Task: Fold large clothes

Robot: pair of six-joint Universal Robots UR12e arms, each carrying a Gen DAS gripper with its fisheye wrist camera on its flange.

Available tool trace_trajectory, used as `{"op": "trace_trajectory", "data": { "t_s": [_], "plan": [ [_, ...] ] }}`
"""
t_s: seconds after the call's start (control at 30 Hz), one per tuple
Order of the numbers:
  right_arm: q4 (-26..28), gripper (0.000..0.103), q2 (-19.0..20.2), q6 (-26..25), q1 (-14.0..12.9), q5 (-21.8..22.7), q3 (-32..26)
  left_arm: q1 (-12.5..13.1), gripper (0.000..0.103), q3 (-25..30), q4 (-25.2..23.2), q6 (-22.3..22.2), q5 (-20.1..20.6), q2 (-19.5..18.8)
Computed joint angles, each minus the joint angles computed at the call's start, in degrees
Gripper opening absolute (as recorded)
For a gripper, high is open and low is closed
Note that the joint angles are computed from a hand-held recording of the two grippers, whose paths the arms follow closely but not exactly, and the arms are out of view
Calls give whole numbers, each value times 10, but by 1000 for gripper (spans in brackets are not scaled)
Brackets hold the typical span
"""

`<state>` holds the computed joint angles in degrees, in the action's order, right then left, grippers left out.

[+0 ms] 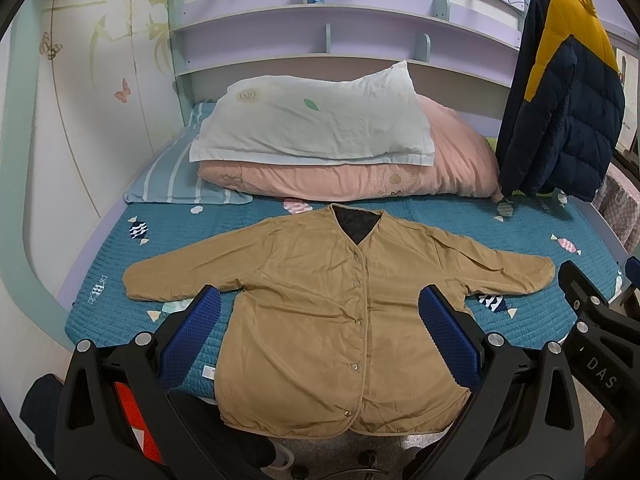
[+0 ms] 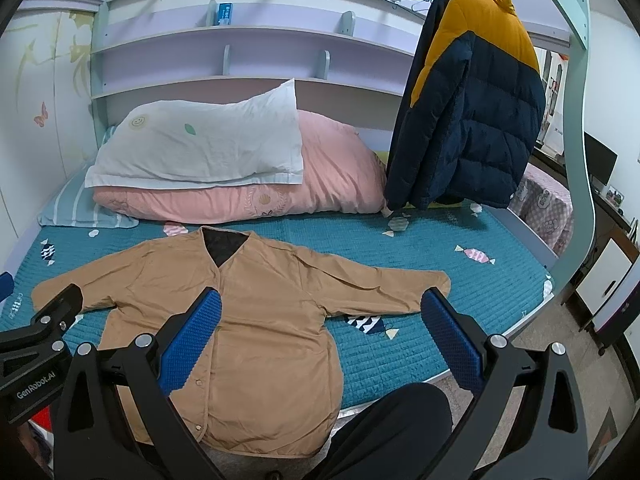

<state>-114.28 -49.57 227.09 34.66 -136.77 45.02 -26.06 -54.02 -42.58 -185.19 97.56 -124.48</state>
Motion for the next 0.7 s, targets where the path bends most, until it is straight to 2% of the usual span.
{"op": "trace_trajectory", "data": {
  "t_s": [0.7],
  "plan": [
    [2, 96, -7, 6, -4, 20, 11, 2, 99, -6, -4, 3, -6, -2]
  ]
}}
